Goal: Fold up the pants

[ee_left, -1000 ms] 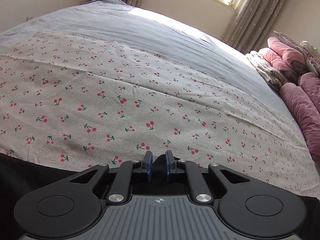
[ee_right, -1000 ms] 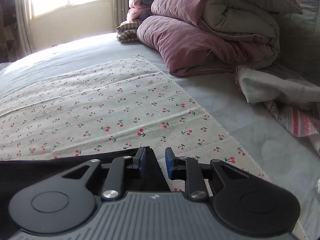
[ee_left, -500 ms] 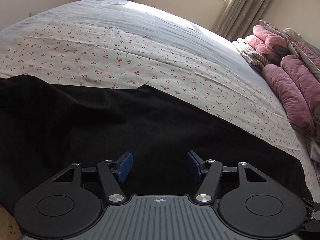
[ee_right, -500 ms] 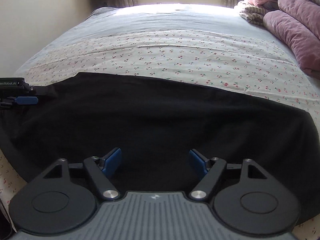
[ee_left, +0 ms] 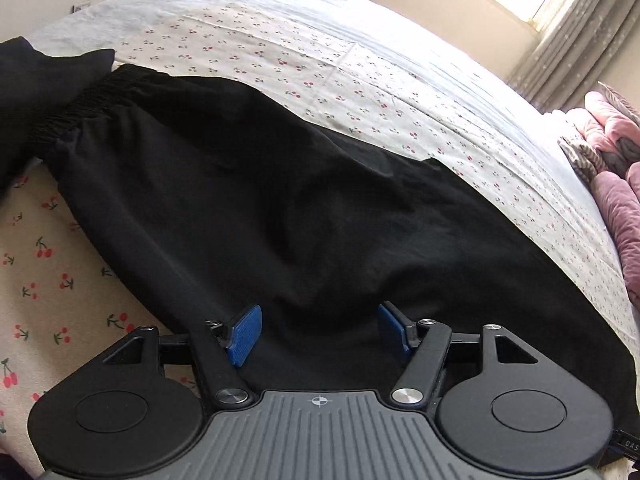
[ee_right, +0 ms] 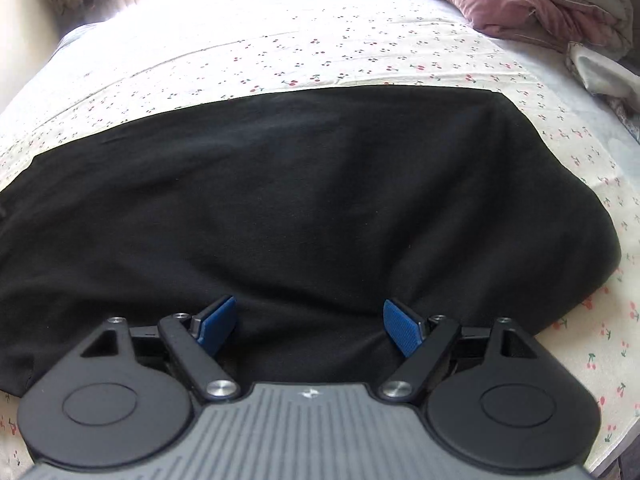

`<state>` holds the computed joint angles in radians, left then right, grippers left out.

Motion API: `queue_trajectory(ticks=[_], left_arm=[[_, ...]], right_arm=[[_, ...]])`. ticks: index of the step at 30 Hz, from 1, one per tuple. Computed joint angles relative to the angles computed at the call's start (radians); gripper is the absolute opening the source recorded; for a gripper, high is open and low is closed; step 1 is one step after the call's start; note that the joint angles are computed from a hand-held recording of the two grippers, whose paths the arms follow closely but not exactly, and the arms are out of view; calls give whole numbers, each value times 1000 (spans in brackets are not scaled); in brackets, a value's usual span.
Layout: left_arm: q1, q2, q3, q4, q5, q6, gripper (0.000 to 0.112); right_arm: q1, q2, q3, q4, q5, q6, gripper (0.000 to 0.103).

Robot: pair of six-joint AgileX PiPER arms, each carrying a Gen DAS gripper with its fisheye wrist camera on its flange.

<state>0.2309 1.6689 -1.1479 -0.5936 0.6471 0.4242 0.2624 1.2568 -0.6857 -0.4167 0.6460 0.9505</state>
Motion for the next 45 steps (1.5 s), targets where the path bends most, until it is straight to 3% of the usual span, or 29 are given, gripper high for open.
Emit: queue_trajectory(ticks=[7, 9, 12, 18, 20, 23, 24, 25, 26, 28, 31, 34, 35, 37, 39, 40, 42, 45], left_arm=[[221, 52, -66, -24, 80, 2, 67], [281, 51, -95, -2, 85, -25, 68], [389, 65, -125, -100, 136, 34, 70], [416, 174, -210, -193, 176, 39, 73], [387, 232, -251, -178, 137, -8, 73], [303, 268, -268, -98, -11, -73, 72], [279, 267, -267, -85, -55, -55, 68], [256, 265, -272, -31, -83, -74, 36], [233, 266, -277, 59, -102, -132, 21], [234, 269, -292, 120, -72, -200, 14], [248, 226, -247, 118, -75, -117, 17], [266, 196, -284, 154, 2, -156, 28], [256, 167, -270, 195, -18, -201, 31], [214, 67, -189, 293, -162, -261, 53], [165, 7, -162, 261, -218, -161, 58], [127, 10, -182, 194, -185, -61, 59], [64, 75, -273, 59, -44, 123, 64], [-96, 178, -350, 80, -23, 184, 64]], right_arm=[[153, 21, 9, -157, 74, 196, 80], [166, 20, 14, -163, 73, 204, 83], [134, 44, 4, -150, 39, 201, 88], [228, 103, -11, -266, 35, 321, 88], [224, 105, -8, -271, 20, 319, 88], [206, 92, 9, -272, 0, 313, 88], [187, 86, 13, -267, -4, 298, 88], [180, 86, 15, -267, 1, 300, 88], [171, 88, 17, -268, 2, 300, 90], [150, 95, 16, -273, 10, 310, 91], [119, 98, 13, -273, 23, 337, 91], [152, 113, 1, -302, 57, 366, 90], [160, 113, 1, -312, 59, 374, 88], [173, 91, 4, -307, 51, 366, 84], [182, 86, 0, -328, 53, 383, 83], [183, 90, -5, -339, 53, 389, 82], [163, 102, -21, -317, 12, 345, 82], [174, 150, -46, -308, -14, 308, 82]])
